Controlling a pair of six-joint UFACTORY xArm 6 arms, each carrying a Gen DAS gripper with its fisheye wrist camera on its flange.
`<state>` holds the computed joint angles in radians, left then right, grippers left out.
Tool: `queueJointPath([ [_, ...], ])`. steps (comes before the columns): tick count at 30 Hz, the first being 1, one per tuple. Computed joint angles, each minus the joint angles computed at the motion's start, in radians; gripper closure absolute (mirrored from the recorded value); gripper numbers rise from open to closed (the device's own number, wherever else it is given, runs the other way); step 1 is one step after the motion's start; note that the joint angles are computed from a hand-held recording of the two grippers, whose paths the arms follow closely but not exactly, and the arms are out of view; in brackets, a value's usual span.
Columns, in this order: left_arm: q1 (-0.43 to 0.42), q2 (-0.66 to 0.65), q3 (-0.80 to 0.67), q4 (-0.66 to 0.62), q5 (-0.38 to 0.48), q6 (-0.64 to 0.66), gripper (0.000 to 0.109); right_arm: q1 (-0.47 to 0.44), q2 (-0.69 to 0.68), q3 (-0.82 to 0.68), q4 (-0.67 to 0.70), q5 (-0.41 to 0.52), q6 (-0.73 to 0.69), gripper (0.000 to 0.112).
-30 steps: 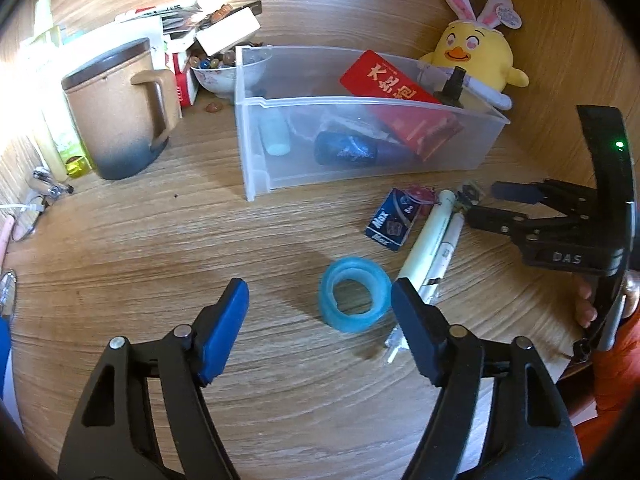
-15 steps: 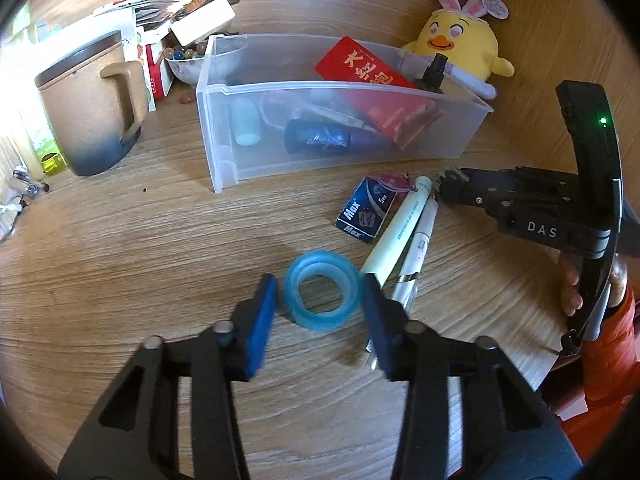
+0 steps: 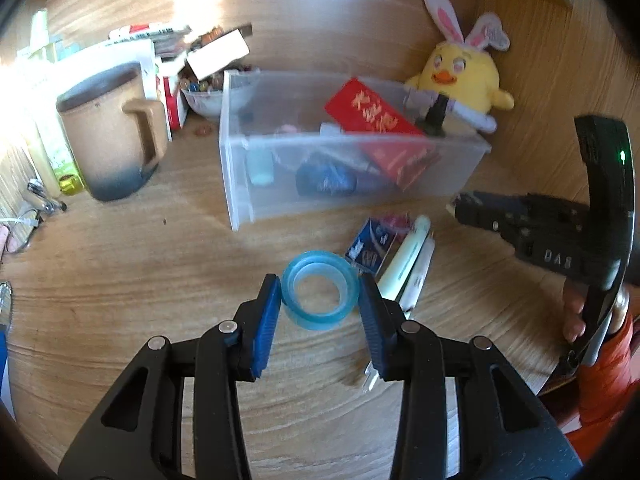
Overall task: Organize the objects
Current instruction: 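Grasp the green square packet with the right gripper while the left grasps the blue tape roll, then drop the green packet and blue tape roll into the clear box and release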
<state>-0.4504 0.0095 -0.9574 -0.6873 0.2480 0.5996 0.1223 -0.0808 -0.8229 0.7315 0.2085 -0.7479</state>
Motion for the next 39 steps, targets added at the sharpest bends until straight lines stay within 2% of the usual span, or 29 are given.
queueJointPath([
  [4,-0.003,-0.001,-0.028,-0.104,-0.017,0.066,0.069,0.014,-0.029,0.006,0.043,-0.014,-0.04,0.081],
  [8,-0.009,0.003,-0.056,-0.143,-0.033,0.094,0.069,0.031,-0.059,0.012,0.071,-0.033,-0.068,0.081],
  [14,-0.018,0.011,-0.089,-0.163,-0.067,0.117,0.069,0.053,-0.071,-0.02,0.17,-0.029,-0.141,0.081],
  [21,-0.006,0.044,-0.145,-0.154,-0.083,0.119,0.069,0.074,-0.047,-0.071,0.182,-0.044,-0.153,0.081],
  [33,0.02,0.162,-0.292,-0.015,-0.027,0.011,0.069,0.086,0.059,-0.217,0.096,-0.034,-0.097,0.081],
  [39,0.028,0.246,-0.373,0.148,0.004,-0.114,0.069,0.078,0.146,-0.288,-0.015,-0.015,0.011,0.081],
])
